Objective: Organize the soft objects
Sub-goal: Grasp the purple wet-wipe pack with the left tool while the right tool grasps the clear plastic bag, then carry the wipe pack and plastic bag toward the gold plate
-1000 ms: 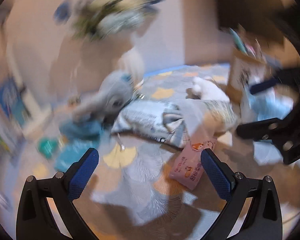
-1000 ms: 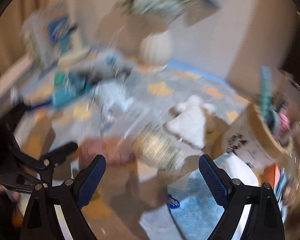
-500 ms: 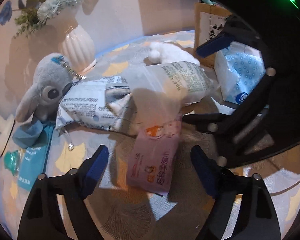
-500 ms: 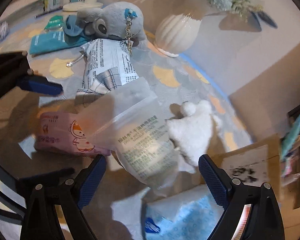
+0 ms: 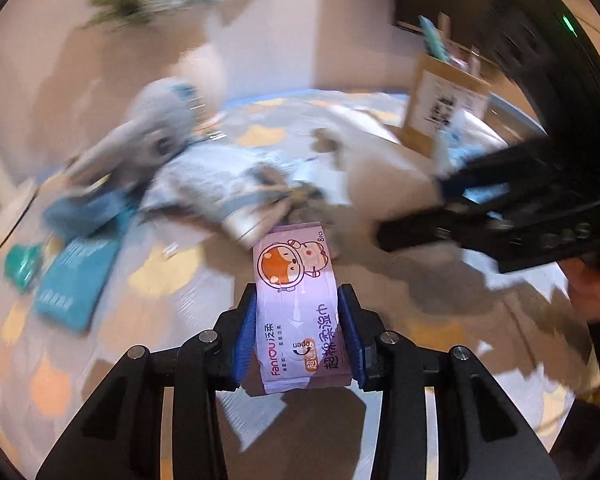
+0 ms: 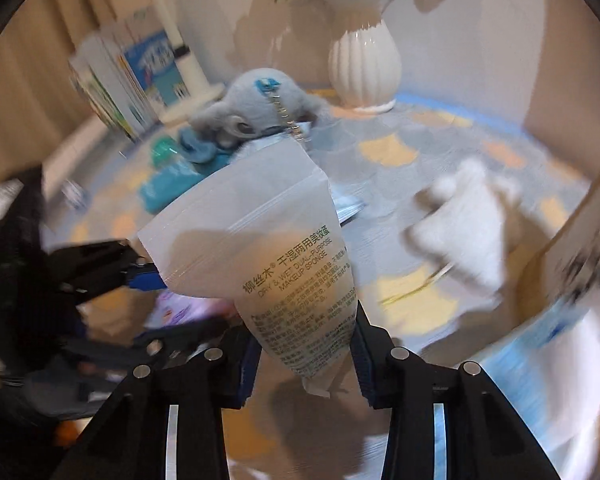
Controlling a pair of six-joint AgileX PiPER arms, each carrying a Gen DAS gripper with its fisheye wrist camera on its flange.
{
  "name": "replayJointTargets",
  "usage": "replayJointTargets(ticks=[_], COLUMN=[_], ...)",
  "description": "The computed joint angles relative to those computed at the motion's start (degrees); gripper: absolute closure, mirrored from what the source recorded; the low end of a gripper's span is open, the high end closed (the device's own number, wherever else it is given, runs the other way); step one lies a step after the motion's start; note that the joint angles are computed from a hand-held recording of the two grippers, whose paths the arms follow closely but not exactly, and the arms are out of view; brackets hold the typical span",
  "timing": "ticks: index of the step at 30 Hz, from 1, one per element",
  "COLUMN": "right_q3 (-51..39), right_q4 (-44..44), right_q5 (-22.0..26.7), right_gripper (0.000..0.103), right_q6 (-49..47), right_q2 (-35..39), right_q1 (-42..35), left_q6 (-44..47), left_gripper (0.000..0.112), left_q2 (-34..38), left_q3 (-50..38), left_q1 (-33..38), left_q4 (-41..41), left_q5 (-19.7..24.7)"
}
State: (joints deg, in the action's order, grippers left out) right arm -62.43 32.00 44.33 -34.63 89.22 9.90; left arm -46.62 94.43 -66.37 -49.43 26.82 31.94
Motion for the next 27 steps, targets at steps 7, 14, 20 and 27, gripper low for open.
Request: replayJointTargets(ticks=[7,14,20,27], right_q3=[2.77,8.06,5.34,5.04], right_q4=[2.26,0.99,-9.98,-38.28], right_q5=[3.88,0.31,-4.81,-13.30], right_gripper=[0.042,0.018,0.018,0.023], right_q6=[18.38,16.78,22.90,46.28], right_q2=[-1.06,-8.32,-4.56,-0.25], right_q1=[1.97,4.36,10.90,21.62], left_q6=[-19.28,-22.84,-26.63,-27.70], left_gripper=[0.077,0.076,0.076,0.076], left_q2=[-4.96,-6.81,-7.20,-9.16], left_q3=[7.46,10.17,10.92,13.34], left_q1=[2.22,2.47,2.01,3.29], left_q4=[11.71,14.06,16.41,16.85], left_q5=[0.57,-1.22,-1.56,-5.21])
